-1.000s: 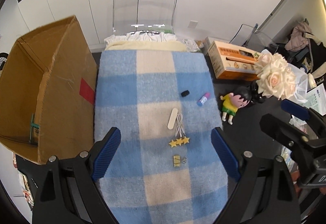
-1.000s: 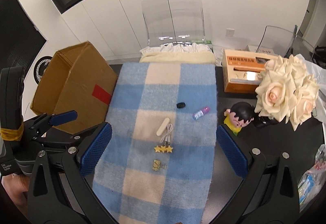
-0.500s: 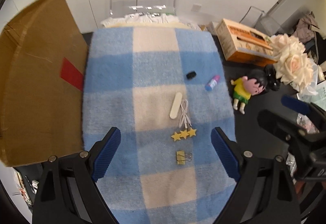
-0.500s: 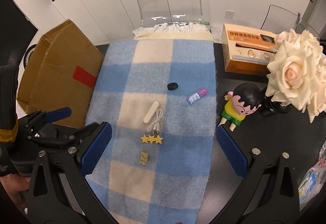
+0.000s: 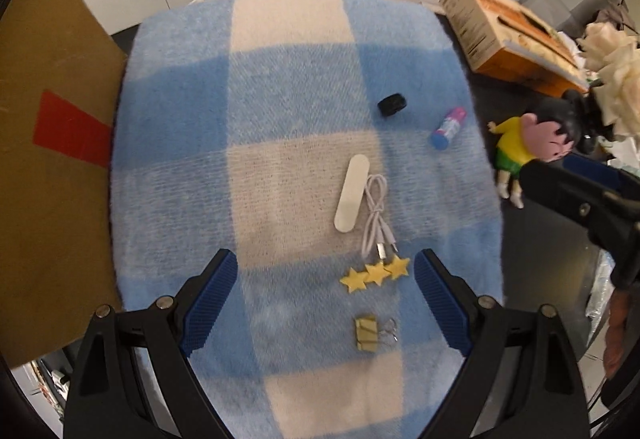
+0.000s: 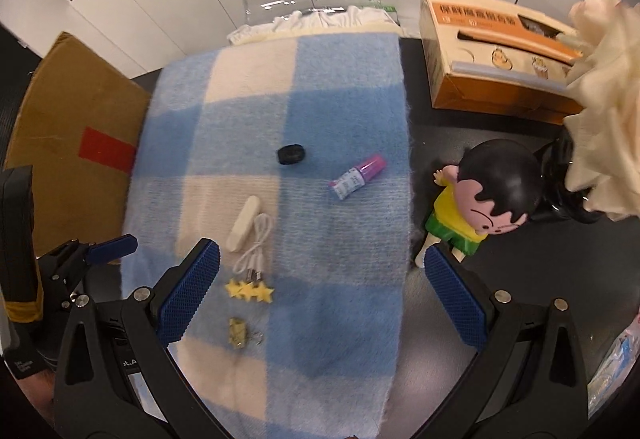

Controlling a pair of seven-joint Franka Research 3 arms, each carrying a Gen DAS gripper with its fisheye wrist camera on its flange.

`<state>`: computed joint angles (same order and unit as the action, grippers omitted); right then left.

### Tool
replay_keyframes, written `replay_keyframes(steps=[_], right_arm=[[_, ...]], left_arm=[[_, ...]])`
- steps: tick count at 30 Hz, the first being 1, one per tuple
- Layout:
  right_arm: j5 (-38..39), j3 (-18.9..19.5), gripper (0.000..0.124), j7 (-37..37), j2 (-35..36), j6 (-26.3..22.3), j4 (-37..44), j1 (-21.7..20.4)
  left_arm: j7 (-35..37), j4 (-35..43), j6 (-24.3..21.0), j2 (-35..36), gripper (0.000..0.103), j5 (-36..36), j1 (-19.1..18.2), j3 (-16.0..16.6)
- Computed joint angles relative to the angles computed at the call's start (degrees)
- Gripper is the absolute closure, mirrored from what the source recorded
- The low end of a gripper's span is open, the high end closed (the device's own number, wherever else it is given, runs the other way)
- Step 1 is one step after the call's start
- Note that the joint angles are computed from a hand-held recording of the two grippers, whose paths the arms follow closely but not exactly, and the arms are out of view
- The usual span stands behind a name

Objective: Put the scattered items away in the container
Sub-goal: 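Move the left gripper toward the white oval stick while the right gripper approaches the pink-capped tube, then close the left gripper on the white oval stick while the right gripper grasps the pink-capped tube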

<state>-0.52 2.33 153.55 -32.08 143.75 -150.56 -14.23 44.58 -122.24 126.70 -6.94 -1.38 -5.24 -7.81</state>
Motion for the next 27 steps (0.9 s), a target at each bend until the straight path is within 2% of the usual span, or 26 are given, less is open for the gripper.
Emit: replay_keyframes(steps=[7, 9, 14, 18, 22, 24, 27], right_arm=[[2.8, -2.8, 0.021, -3.6, 3.7, 5.0, -1.7, 0.3], [3.8, -3.3, 0.022, -4.8, 4.9, 6.4, -1.8, 0.3], [6.1, -4.4, 0.022, -7.5, 7.5, 8.7, -1.8, 0.5], [7.6, -4.8, 0.023, -8.8, 9.2, 9.9, -1.7, 0.5], [8.3, -4.9, 0.028, -9.3, 10.5, 10.5, -1.4, 0.4], [8.6, -5.0, 0.033, -9.8, 11.3, 10.7, -1.0, 0.5], [9.3, -5.5, 0.046, -10.7, 12.4, 11.0, -0.4, 0.9]], left_arm=[[2.0, 1.9, 0.0, 5.0, 0.014, -0.1, 0.7, 0.1], [2.4, 2.2, 0.0, 6.2, 0.021, -0.4, 0.9, 0.1], [2.8, 2.4, 0.5, 8.2, 0.031, -1.1, 1.4, -0.1], [3.0, 3.6, 0.0, 9.7, 0.033, 0.1, 1.4, -0.4], [2.7, 5.0, -1.2, 10.9, 0.033, 1.9, 1.2, -0.6], [2.3, 5.8, -2.0, 11.4, 0.036, 2.7, 1.1, -0.7], [2.0, 6.4, -2.6, 11.7, 0.049, 4.0, 1.0, -0.8]])
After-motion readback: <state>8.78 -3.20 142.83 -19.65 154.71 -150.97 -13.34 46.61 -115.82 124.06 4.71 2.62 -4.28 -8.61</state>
